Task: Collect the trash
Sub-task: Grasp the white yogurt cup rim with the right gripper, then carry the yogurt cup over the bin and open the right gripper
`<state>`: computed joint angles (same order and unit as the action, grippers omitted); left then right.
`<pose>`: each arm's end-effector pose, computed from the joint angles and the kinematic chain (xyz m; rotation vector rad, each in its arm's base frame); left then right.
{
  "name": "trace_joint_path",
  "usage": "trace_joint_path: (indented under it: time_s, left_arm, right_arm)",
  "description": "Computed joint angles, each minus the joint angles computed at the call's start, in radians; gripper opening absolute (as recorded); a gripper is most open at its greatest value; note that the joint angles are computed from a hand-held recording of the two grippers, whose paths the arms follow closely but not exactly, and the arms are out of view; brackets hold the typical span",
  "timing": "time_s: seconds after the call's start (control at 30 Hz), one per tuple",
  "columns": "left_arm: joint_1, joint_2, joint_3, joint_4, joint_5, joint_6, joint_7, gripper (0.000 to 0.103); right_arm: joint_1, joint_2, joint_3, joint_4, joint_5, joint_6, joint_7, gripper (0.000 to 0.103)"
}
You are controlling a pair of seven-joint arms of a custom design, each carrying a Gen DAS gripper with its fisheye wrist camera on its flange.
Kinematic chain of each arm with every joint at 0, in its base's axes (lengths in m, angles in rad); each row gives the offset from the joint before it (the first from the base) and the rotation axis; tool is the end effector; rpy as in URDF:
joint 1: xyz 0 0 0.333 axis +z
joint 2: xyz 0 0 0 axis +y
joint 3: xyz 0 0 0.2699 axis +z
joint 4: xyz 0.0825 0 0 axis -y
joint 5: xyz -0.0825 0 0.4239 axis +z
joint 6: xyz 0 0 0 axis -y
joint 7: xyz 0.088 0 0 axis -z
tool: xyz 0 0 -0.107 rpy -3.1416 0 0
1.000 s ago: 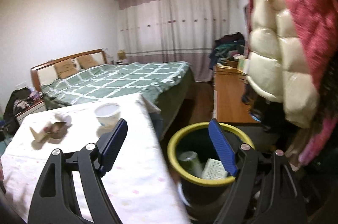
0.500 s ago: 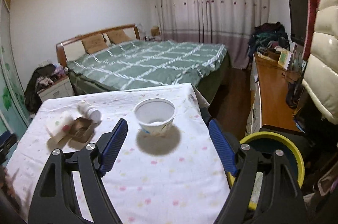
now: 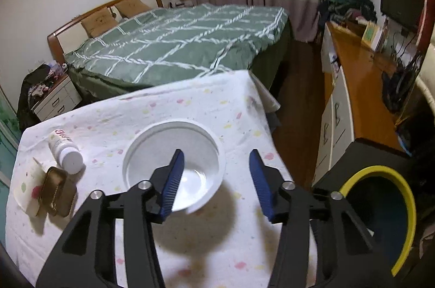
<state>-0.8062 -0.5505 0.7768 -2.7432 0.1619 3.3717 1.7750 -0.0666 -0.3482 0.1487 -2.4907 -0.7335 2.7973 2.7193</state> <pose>0.4655 -0.0420 0.4037 -1.3837 1.8275 -1.1807 0.5114 0.0729 0.4100 -1.3522 2.1323 -0.7968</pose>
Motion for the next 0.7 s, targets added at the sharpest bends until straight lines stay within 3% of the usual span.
trace_joint_path:
  time_s: [0.17, 0.33, 0.7]
  left_arm:
    - [-0.006, 0.000, 0.002, -0.001, 0.004, 0.000, 0.003, 0.098]
    - [-0.015, 0.003, 0.007, 0.002, 0.001, -0.005, 0.010, 0.098]
    - [-0.022, 0.005, 0.008, 0.002, -0.010, -0.005, 0.022, 0.098]
  right_arm:
    - [0.039, 0.050, -0.046, 0.021, 0.107, 0.011, -0.083, 0.033]
    - [0.050, 0.066, -0.057, 0.022, 0.168, 0.021, -0.117, 0.011]
    - [0.004, -0.073, -0.002, -0.078, 0.160, 0.033, -0.060, 0.008]
